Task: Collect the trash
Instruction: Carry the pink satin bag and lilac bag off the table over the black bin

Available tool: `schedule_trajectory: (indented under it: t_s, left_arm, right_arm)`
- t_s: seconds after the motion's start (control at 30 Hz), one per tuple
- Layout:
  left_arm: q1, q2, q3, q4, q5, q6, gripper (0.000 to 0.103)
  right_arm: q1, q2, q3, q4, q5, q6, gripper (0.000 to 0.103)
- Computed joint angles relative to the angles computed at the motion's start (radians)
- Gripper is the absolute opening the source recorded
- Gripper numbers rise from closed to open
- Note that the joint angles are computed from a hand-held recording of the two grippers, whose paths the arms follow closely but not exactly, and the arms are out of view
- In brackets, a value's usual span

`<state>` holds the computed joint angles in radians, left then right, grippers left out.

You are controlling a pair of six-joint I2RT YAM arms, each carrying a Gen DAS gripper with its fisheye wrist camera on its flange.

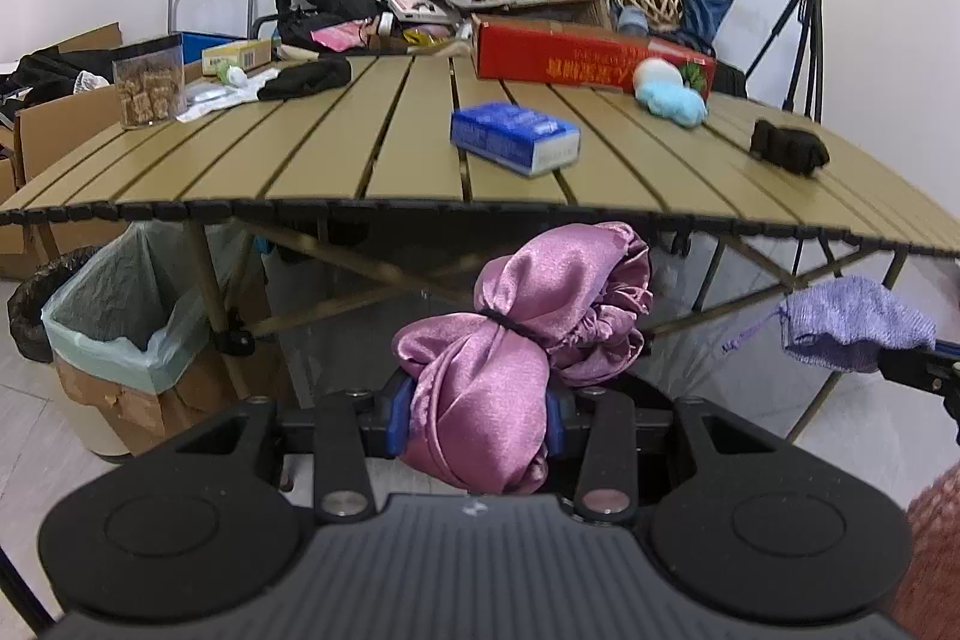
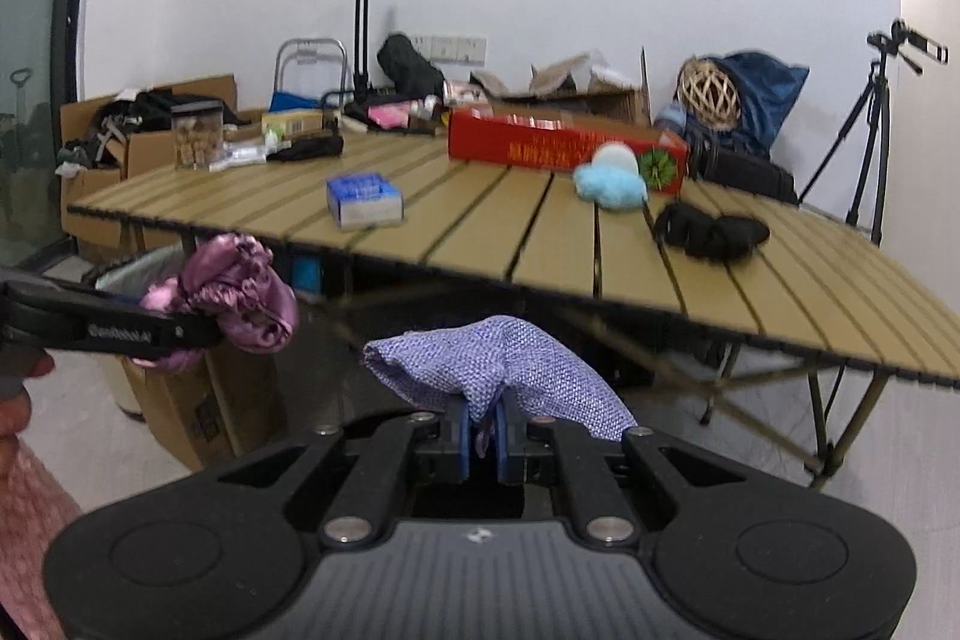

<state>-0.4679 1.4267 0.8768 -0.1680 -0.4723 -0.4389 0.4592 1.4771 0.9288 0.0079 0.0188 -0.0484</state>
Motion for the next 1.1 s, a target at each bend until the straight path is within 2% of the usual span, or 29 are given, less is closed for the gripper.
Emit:
schedule_trajectory:
  t_s: [0.47, 1.1]
  left_arm:
    - [-0.022, 0.085, 0.009, -0.082, 0.025, -0.024, 0.041]
    - [-0.025, 0.279, 0.125, -0.201, 0.088, -0.028, 0.041]
  right_arm:
    - [-0.057, 0.113, -0.039, 0.006, -0.041, 0.023, 0.008]
    - [-0.121, 0.251, 0.018, 0.020, -0.084, 0.041, 0.008]
